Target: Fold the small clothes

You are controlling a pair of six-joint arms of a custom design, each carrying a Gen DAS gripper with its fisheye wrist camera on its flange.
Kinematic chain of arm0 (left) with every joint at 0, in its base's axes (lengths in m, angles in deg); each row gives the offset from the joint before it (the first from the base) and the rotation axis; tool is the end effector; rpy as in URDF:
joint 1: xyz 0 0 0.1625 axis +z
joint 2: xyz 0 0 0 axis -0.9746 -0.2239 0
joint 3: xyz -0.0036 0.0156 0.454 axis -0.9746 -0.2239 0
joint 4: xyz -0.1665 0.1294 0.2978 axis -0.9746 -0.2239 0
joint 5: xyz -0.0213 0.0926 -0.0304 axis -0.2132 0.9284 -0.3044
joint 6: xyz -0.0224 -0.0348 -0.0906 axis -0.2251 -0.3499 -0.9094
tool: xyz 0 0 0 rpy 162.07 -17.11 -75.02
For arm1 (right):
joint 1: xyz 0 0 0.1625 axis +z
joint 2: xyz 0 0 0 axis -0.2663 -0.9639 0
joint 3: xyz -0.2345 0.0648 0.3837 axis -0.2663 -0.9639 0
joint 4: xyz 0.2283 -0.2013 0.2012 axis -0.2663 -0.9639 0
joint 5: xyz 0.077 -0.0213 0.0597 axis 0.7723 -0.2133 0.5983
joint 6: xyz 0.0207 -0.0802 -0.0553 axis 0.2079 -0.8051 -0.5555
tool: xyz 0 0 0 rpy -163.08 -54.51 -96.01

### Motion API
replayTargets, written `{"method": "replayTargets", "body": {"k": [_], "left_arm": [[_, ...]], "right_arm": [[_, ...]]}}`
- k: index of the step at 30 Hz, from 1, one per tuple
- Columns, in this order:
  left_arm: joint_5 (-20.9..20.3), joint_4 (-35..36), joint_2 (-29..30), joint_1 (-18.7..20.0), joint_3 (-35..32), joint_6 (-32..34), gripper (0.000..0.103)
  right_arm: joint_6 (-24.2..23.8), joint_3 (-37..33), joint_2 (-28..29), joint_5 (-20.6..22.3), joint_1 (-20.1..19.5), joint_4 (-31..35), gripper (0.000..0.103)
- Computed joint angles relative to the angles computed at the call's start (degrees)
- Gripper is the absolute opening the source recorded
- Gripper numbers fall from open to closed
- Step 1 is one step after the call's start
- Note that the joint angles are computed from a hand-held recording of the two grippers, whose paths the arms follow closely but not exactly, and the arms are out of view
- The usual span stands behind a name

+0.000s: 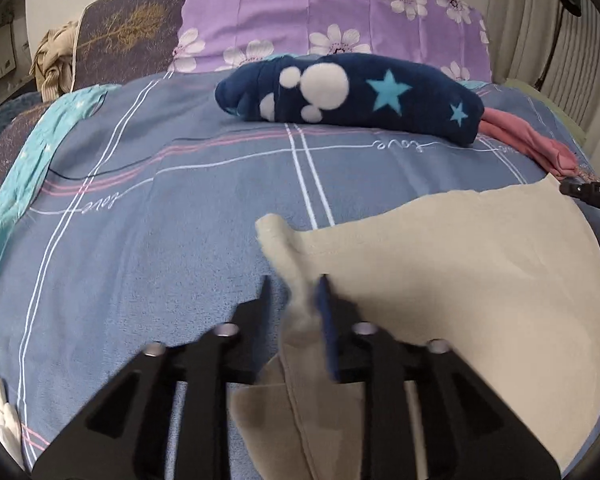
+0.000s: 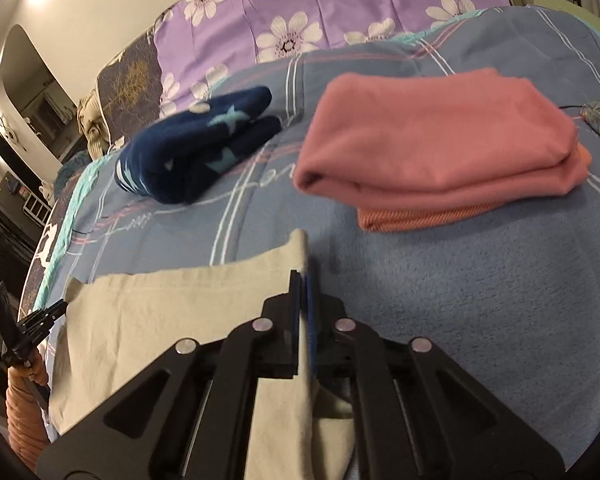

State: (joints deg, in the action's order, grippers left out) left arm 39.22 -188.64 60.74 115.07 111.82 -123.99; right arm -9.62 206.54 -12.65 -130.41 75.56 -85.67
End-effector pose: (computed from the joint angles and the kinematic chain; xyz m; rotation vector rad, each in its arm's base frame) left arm -0.1651 -0.4037 -0.0038 0.3342 2.2574 -0.8292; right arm -0.1331 -0.5111 0.3050 0.3588 -2.7036 0.7379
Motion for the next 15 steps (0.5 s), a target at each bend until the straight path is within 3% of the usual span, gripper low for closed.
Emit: {"method": "replayTargets", "body": {"k": [1,3,4,6,7,8,11,13,15], "left_arm": [[0.4,-0.3,0.2,0.3,-0.1,-0.3,0.041],[-0.9,-3.4,0.3,1.7,0.1,0.4,0.045],[-2.8,-5.7,0.1,2.8,0.1,1.0,0.045],[-6.4,-9.4,-0.2,4.6,0.3,1.3,0.036],[-8.4,-12.1,-0.1,5.0,0.6,2.4,0.004],[-8.4,-12.9,0.1,4.3,0.9,1.6,0.004],[-2.1,-10.0,0.1,-1.0,2.5,-3.0,0.004],[-0.1,-10.5,-1.2,-5.4,5.5,-6.1,0.004],[1.7,-6.0,-3.5,-8.1,6.8,-9.7,0.004]], "right_arm": [[0.0,-0.3,-0.1,0.4,-0.3,1.2,0.012],[-0.5,-0.5,-0.3,0.9,-0.6,2.5,0.029],[-0.9,-0.6,-0.3,1.0,-0.6,3.3,0.037],[-1.6,-0.9,-0.2,0.6,-0.3,4.9,0.038],[-1.9,-0.6,-0.1,0.3,0.0,4.5,0.031],[-2.5,-0.1,-0.3,0.4,0.0,4.3,0.005],[-3.2,2.3,-2.0,5.0,-1.0,1.1,0.003],[-2.8,2.3,-2.9,7.1,-1.6,1.5,0.003],[-2.7,1.7,-2.7,6.6,-1.7,2.0,0.003]]}}
